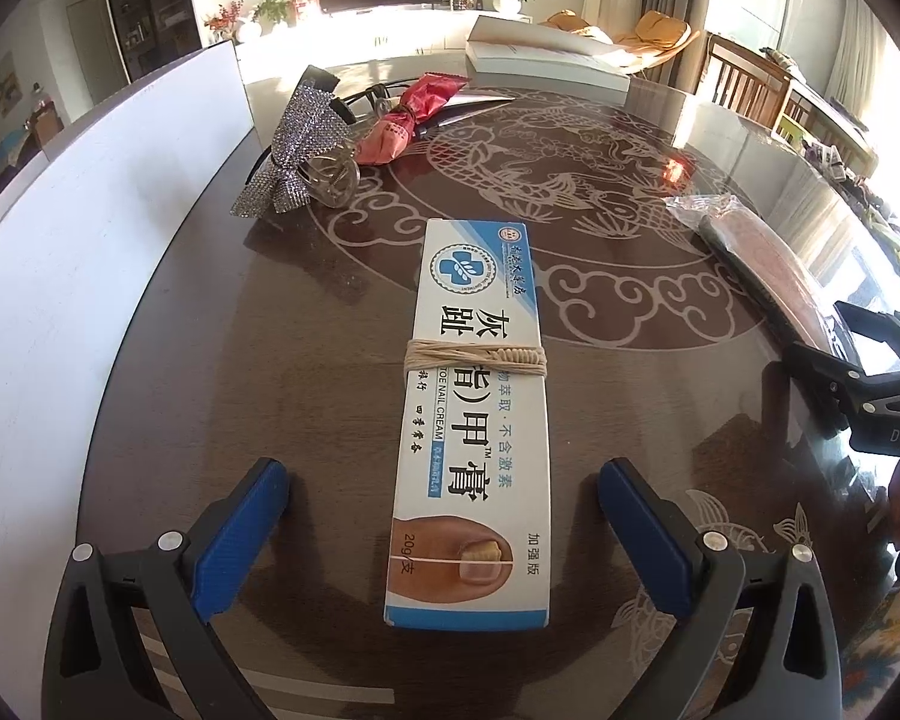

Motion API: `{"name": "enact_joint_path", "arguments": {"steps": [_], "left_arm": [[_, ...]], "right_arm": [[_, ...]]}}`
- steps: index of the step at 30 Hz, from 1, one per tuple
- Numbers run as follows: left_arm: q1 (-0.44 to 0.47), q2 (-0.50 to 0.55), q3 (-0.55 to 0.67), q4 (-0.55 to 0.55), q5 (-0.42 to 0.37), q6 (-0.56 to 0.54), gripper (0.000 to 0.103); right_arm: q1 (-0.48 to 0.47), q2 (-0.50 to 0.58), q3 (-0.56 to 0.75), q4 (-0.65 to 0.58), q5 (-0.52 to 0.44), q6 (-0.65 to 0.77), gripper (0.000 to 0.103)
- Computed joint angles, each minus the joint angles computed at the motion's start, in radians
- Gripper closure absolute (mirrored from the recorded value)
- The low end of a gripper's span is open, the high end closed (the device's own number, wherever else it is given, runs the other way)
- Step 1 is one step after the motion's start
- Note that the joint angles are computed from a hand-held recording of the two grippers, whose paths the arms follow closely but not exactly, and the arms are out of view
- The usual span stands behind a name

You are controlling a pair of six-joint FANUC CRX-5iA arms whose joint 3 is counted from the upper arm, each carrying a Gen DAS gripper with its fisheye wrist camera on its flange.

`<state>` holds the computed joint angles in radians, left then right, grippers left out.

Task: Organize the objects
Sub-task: 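Grasp the blue-white nail cream box with the left gripper while the right holds the phone case, then carry the box and phone case into the bin and open both grippers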

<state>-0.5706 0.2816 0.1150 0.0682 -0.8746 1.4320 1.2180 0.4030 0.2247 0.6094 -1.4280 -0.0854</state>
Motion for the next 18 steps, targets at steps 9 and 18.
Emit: {"name": "enact_joint_path", "arguments": {"steps": [9,18], "left_arm": [[0.017,-0.05,-0.092,0.092,0.113,-0.128,0.062],[0.106,-0.164,-0.259,0.386,0.247,-0.244,0.063]], "right_arm": [[-0.083,0.048,0.208,-0.22,-0.077,0.195,0.027],[-0.032,0.051,0.224,-0.125,0.005,0.094,0.027]]}}
